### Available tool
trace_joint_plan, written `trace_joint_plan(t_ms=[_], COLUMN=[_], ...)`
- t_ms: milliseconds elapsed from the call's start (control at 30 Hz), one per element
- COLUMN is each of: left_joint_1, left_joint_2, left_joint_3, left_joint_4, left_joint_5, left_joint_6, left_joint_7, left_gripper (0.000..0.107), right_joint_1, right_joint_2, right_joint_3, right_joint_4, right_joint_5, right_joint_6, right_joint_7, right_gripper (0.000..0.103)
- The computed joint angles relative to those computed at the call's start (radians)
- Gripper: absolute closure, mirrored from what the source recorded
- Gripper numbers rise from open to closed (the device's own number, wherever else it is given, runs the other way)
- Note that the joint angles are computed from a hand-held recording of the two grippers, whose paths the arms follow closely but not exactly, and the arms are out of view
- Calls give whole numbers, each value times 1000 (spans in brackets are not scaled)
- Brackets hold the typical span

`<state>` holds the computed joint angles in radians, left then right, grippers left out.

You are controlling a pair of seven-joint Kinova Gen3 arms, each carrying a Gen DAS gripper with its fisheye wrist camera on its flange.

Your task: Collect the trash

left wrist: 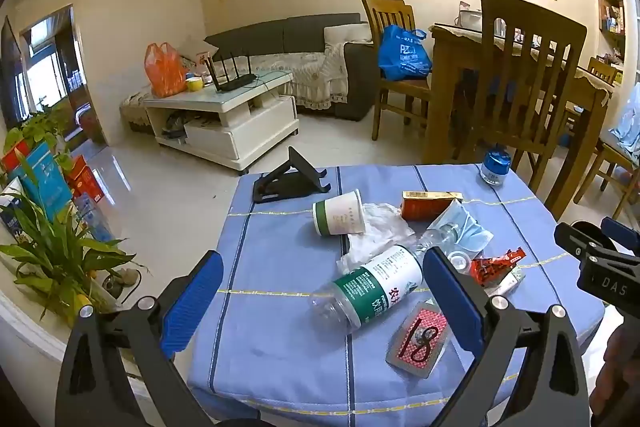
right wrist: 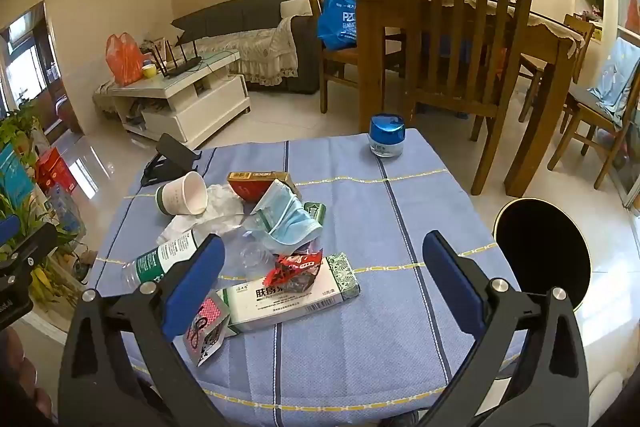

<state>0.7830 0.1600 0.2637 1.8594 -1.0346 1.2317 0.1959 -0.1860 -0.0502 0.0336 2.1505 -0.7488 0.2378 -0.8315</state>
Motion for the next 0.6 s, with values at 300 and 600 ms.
trace_joint_plan(t_ms=[300, 600], left_joint_1=[-11, -14], left_joint_2=[-2, -6], left_joint_3=[-6, -2], left_joint_4=[6, 25], left_joint_5=[11, 2], left_joint_6=[-14, -33], left_joint_7=[0, 25], left_gripper=[11, 11], right_joint_1=[9, 10], right_joint_2=[6, 14], right_joint_3=[-28, -18], right_joint_4=[-6, -7], right_joint_5=[118, 91], right_joint_6=[-3, -1], right_joint_7=[-118, -88], right_gripper=[5, 5])
